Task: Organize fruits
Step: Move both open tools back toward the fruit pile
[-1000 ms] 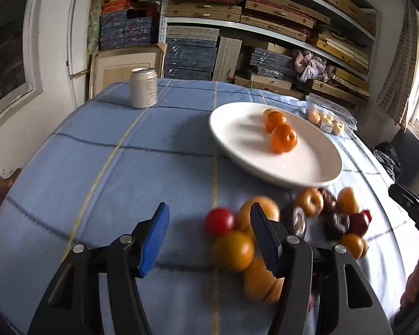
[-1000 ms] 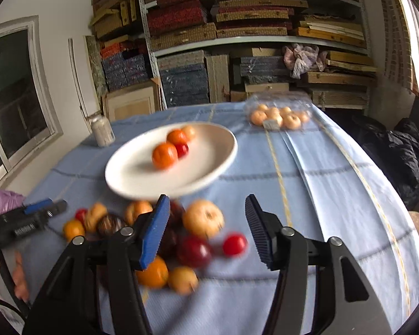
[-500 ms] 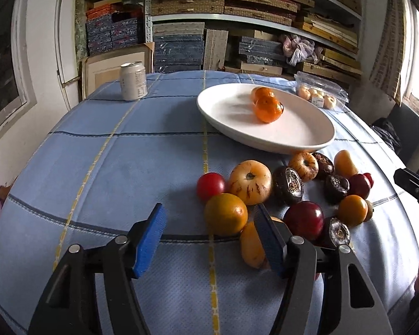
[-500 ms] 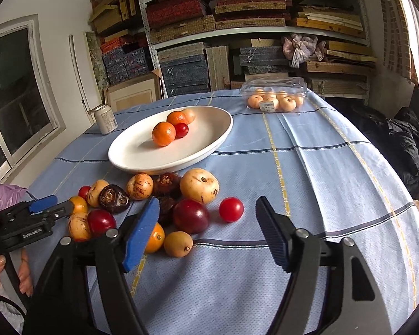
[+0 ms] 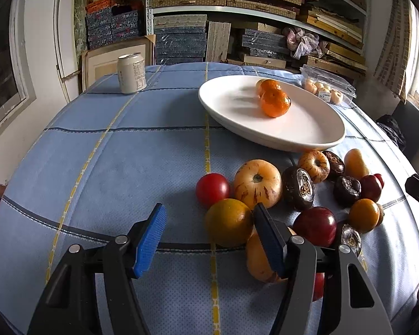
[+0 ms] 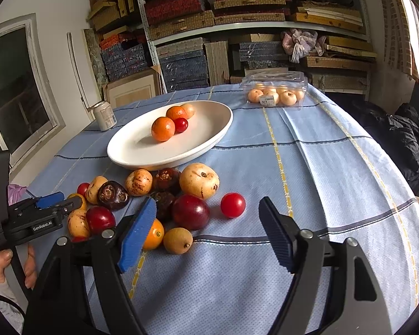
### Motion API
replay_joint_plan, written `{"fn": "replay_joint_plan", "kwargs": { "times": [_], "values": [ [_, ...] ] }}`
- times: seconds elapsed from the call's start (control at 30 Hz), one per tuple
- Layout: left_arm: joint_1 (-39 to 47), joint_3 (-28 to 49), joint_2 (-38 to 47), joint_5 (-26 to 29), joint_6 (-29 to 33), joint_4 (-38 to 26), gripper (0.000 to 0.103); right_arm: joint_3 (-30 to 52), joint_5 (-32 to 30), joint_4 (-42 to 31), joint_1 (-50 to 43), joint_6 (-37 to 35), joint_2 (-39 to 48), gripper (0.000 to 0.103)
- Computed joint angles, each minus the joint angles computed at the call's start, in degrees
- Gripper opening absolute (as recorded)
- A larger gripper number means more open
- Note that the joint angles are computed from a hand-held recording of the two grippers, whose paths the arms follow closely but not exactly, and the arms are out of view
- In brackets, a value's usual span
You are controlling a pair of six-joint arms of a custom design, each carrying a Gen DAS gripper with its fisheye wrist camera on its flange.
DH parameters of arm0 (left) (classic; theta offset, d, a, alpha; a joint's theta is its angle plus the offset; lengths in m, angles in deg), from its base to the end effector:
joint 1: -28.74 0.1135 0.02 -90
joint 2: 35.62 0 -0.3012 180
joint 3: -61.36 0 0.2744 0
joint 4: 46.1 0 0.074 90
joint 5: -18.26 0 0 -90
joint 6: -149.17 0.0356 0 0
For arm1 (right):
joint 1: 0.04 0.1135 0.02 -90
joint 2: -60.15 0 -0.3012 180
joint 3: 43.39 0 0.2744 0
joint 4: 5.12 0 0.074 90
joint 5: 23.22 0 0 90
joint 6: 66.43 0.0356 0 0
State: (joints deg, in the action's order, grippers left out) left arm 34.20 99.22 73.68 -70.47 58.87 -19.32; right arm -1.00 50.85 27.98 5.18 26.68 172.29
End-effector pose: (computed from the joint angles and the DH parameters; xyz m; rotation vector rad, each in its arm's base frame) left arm 0.2836 0.0263 0.0606 -0.1072 2.3476 0.0182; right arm 0.3131 0.0384 0.0704 -0.1954 2.2003 0.3879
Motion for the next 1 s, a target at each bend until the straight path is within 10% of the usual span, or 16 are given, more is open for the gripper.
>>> {"fn": "replay_joint_plan", "kwargs": {
  "times": [0.53, 1.0],
  "values": [
    [-1.4, 0.2, 0.4, 0.2, 1.9, 0.0, 0.037, 1.3, 0.0, -1.7, -0.1, -0.6, 1.2, 0.074],
    [-0.9, -1.6, -0.4, -0.6, 1.3, 2.4, 0.037, 1.4, -0.2, -2.1, 0.2, -0.8, 1.3, 0.074]
  ]
}}
